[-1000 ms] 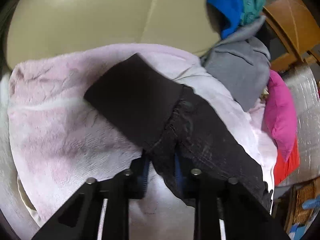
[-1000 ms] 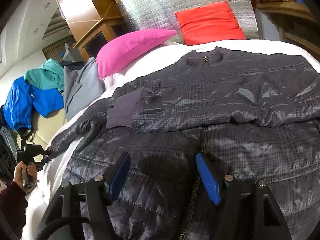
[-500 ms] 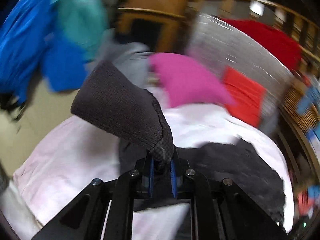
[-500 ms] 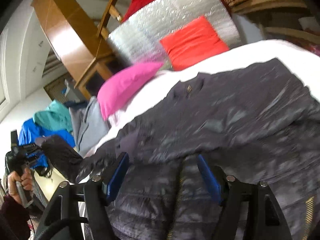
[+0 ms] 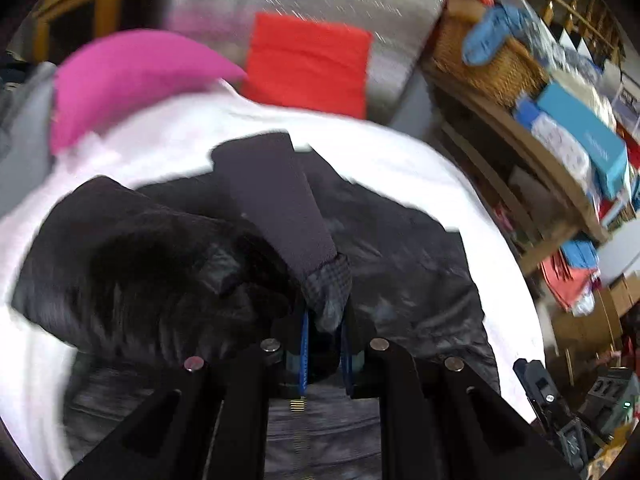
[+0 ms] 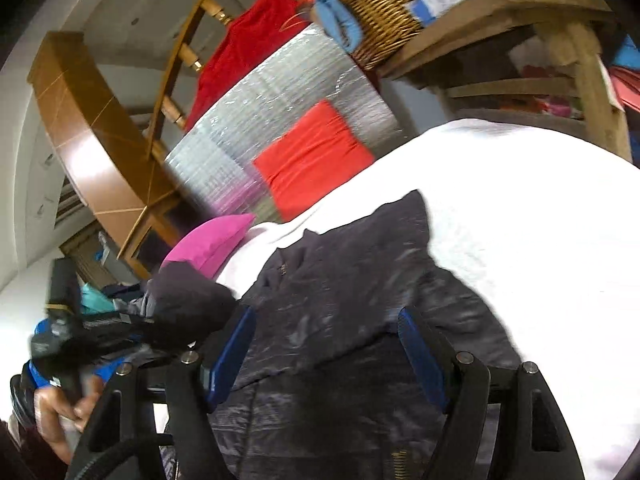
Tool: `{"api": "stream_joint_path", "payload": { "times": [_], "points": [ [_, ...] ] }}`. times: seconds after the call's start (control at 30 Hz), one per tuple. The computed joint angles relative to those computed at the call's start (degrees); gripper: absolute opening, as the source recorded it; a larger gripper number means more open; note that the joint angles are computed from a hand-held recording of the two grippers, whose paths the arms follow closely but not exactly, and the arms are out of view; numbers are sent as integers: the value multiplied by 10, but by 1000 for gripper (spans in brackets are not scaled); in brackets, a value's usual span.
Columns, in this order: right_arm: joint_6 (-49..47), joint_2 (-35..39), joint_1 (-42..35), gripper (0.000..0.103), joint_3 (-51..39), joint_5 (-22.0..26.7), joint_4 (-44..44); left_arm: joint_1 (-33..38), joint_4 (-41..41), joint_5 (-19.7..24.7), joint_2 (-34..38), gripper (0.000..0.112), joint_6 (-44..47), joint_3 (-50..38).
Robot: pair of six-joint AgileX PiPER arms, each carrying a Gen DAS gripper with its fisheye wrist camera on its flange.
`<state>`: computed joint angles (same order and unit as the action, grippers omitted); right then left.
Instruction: Fold large clothes
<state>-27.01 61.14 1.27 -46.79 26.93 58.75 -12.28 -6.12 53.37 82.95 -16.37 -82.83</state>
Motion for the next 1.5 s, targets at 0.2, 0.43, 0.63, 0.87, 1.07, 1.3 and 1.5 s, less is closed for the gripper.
{"api": "stream_joint_path", "payload": {
  "times": [0.2,0.43,0.63,0.87,1.07,1.3,1.5],
  "points": [
    [-21,13,-19,79,-10,44,6,-31,-42,60,5,44,20,-4],
    [-36,140,6,80,-112,148,42,28,72,73,-115,68,86,3],
    [64,208,-2,80,-170,157,4,201,78,89,-75,68,128,23],
    [33,262,-23,78,-166,245,54,286,6,45,-31,68,184,92],
    [160,269,99,78,-198,177,-116,232,24,51,-34,68,229,122],
    [304,222,196,13,-211,93,-344,264,-28,56,-101,68,292,149],
    [370,222,184,10,-305,87,-479,304,-30,50,-135,68,338,107]
  ]
}}
